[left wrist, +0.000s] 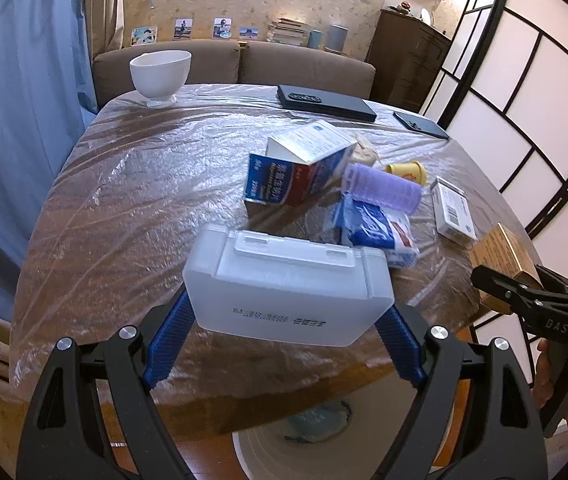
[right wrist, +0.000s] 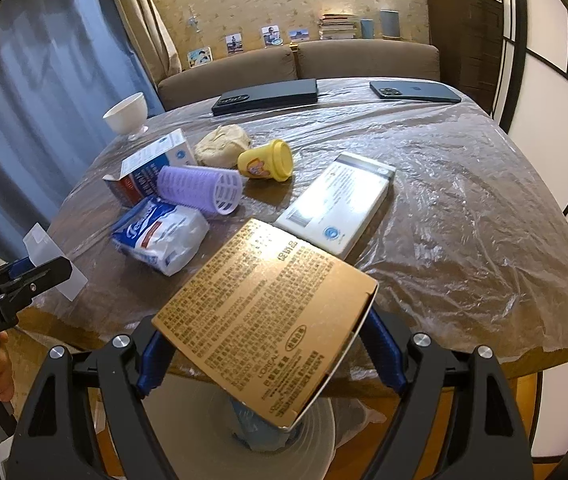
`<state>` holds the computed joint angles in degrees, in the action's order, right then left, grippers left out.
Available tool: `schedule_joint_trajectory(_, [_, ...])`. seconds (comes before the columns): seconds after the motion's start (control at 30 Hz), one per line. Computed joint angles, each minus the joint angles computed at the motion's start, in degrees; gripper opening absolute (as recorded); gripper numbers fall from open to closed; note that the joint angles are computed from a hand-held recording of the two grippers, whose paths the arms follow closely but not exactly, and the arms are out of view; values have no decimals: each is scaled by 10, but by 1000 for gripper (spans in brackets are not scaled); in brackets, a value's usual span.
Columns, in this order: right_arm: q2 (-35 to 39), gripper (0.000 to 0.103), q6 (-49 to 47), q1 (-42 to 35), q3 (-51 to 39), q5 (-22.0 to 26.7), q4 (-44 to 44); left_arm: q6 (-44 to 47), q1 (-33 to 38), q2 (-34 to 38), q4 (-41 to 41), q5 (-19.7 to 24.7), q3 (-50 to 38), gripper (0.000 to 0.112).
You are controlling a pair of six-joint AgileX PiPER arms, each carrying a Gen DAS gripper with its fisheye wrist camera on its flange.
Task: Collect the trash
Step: 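Carry the white plastic box and cardboard box over the bin with both grippers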
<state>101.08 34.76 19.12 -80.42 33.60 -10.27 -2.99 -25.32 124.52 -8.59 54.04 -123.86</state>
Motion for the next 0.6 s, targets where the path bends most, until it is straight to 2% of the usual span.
schedule_joint_trajectory(0.6, [-43,80,-51,40,46,6,34,33,-34,-72,-6,-31,115,86])
